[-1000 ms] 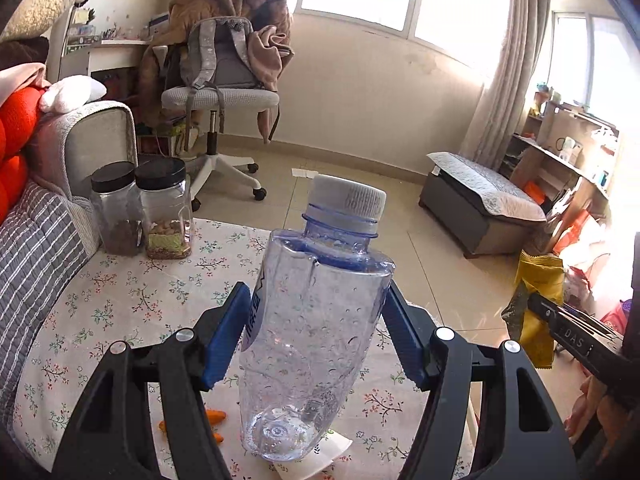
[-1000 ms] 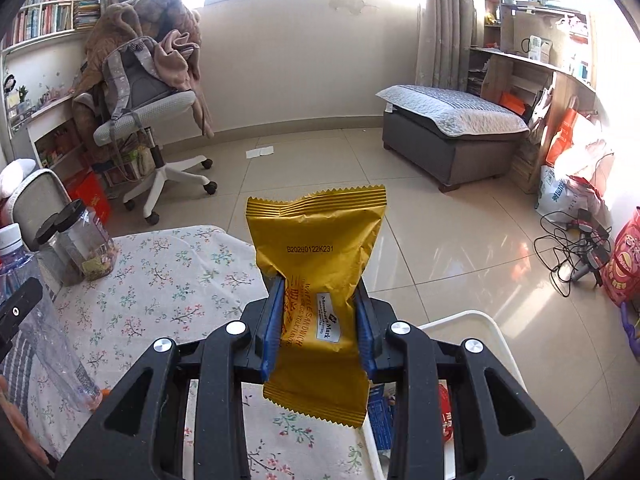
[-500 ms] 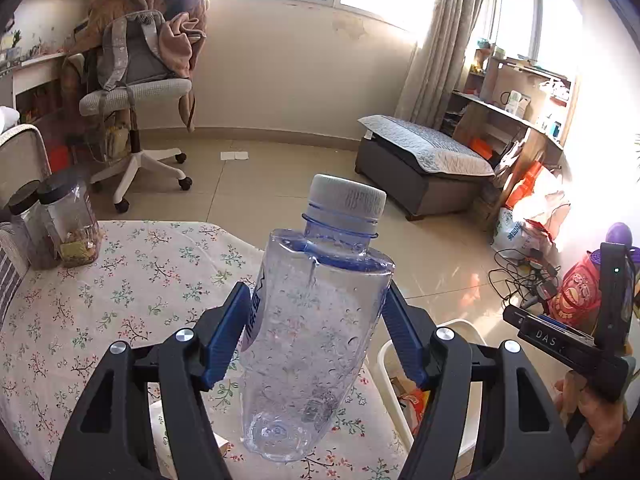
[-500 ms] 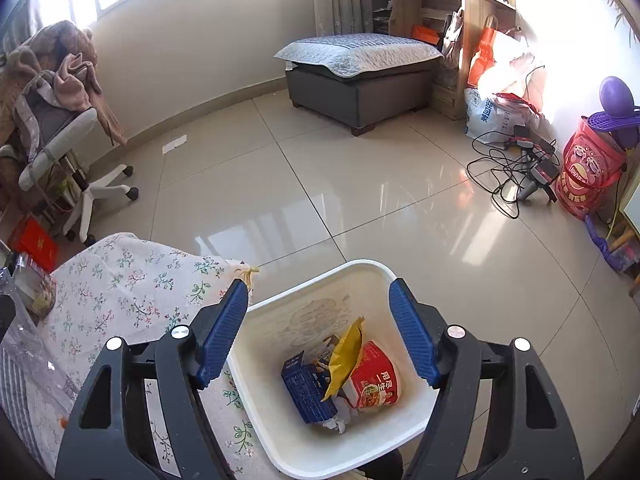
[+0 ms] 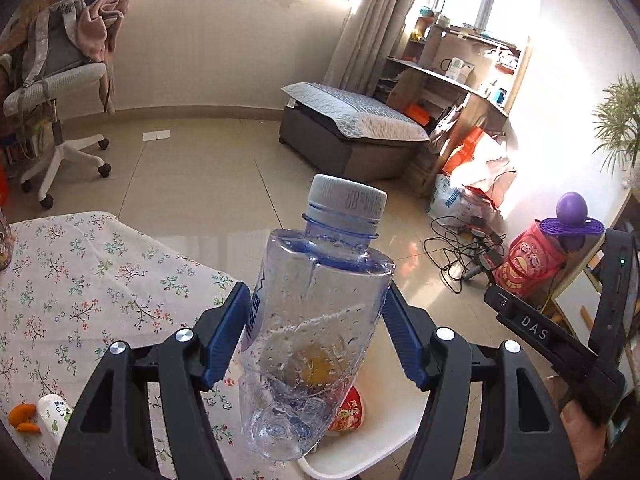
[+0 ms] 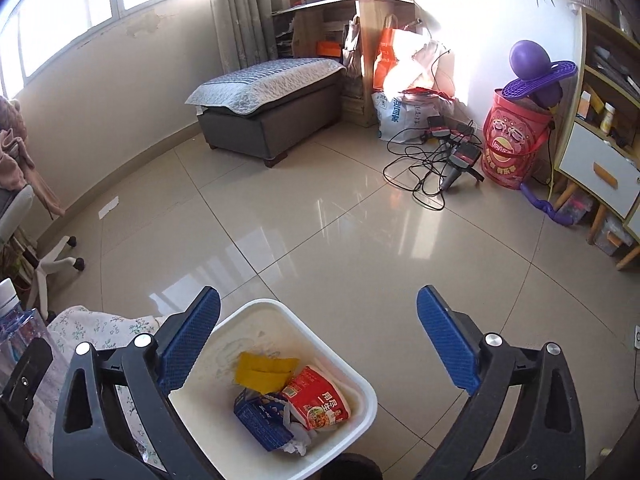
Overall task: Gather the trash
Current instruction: 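Open the left tool over the bin to drop the water bottle, then return both tools to the table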
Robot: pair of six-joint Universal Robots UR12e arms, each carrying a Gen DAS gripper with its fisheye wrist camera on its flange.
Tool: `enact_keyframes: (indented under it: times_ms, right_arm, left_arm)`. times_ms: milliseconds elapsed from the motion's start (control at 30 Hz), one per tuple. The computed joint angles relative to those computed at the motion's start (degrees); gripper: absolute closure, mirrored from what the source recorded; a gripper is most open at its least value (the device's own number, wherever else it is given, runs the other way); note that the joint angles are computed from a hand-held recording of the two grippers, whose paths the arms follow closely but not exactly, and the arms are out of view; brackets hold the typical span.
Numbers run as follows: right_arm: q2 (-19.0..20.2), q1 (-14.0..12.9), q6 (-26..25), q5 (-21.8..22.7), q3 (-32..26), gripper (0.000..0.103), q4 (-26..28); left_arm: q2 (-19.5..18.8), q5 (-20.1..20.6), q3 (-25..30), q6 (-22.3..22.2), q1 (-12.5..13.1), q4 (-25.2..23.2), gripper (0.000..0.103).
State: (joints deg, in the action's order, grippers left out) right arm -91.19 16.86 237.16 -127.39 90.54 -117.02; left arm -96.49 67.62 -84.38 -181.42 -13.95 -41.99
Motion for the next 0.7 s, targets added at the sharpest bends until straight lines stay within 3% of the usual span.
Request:
enact_keyframes:
  times_ms: [433,500,633,700]
  right_arm:
    - [-3.41,-2.26,7.47,-2.05,3.02,0.007,2.54]
    - [-3.36,-2.21,7.13,-2.17,3.04,0.007,2.37]
    - [-2.74,-1.47,5.69,-2.48,2.51,0.007,1.54]
    - [-2.33,-1.02,4.5,-2.16,2.25,0.007,0.53]
  left_arm:
    - [-2.58,-2.61,3.12,2.13,-3.37,-7.05,0.036]
    - [-2.7,-2.02,3.32,2.07,-3.5,-7.95,0.026]
    - [-2.22,-0.32,2.74,2.12,-3.24,-7.5,0.021]
    - [-1.79,2.39,2.23,1.81,-3.19,-6.05,0.016]
